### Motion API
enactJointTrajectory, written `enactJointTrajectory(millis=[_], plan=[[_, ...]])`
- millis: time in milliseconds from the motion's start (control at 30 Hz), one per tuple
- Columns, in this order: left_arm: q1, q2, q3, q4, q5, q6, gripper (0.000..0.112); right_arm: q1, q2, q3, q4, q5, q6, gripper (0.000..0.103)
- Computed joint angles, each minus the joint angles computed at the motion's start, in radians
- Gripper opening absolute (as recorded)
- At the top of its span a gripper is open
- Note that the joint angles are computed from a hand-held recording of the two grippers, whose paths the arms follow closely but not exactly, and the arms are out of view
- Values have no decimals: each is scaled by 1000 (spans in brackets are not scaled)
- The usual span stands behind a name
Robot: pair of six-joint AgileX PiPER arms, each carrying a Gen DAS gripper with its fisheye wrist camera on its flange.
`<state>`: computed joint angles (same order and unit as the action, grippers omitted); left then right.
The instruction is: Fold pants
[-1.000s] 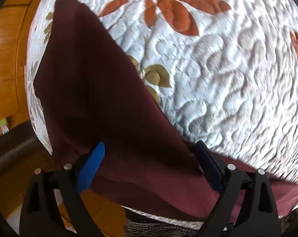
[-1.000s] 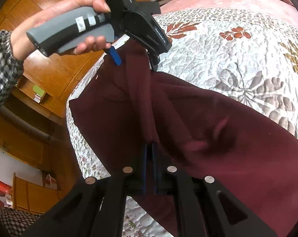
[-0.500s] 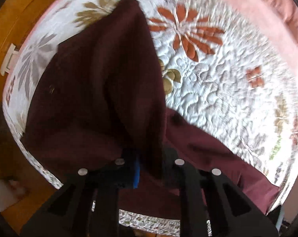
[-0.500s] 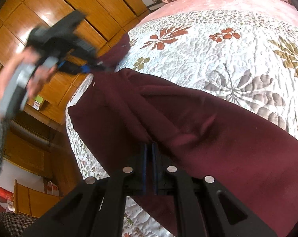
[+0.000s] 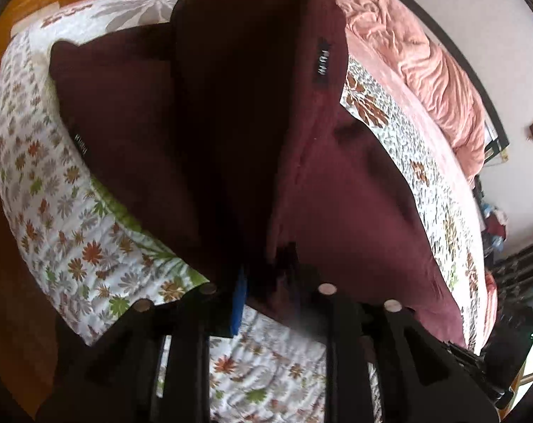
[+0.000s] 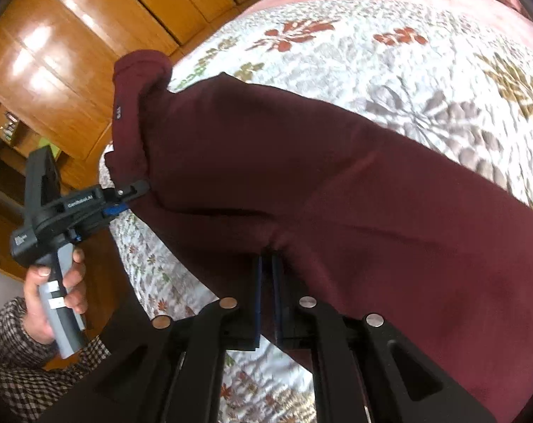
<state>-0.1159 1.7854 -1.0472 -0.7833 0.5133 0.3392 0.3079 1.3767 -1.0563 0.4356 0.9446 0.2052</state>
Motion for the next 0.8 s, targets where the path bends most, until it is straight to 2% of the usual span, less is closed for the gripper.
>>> enactJointTrajectory(millis=[33, 67, 133, 167, 233, 367, 400, 433, 467, 500, 533, 600, 667, 733, 800], plan=[[12, -9, 12, -28, -3, 23, 26, 1, -7, 7, -7, 4, 14, 5], [21, -27, 24, -17, -9, 9, 38, -2, -10, 13, -3, 3, 14, 5], [23, -67, 19, 115, -51, -128, 49, -14, -12, 19, 15, 5, 13, 5], [35, -77, 2, 160, -46, -178, 56, -16, -11, 17, 16, 11, 16, 6], [49, -67, -78, 290, 12, -282, 66, -8, -4, -8, -8, 35, 41, 9], [71, -18, -210, 400, 94, -328, 72, 24, 18, -129, -87, 78, 116, 18], [73, 11, -268, 479, 144, -362, 73, 18, 28, -163, -72, 82, 108, 19], [66, 45, -332, 532, 182, -400, 77, 6, 42, -191, -29, 77, 80, 24], [71, 63, -360, 568, 202, -408, 77, -11, 72, -232, 40, 72, 37, 39], [89, 85, -384, 598, 212, -399, 77, -18, 111, -274, 93, 67, 8, 51], [106, 108, -407, 617, 222, -392, 77, -22, 156, -320, 143, 65, -18, 69], [144, 192, -514, 660, 271, -388, 77, -13, 303, -464, 237, 74, -72, 71], [161, 261, -594, 719, 337, -413, 77, 15, 464, -648, 242, 110, -32, 71], [206, 342, -655, 672, 412, -333, 81, 33, 618, -848, 236, 149, 30, 71], [243, 356, -664, 572, 416, -259, 82, 44, 770, -1048, 234, 166, 102, 71]])
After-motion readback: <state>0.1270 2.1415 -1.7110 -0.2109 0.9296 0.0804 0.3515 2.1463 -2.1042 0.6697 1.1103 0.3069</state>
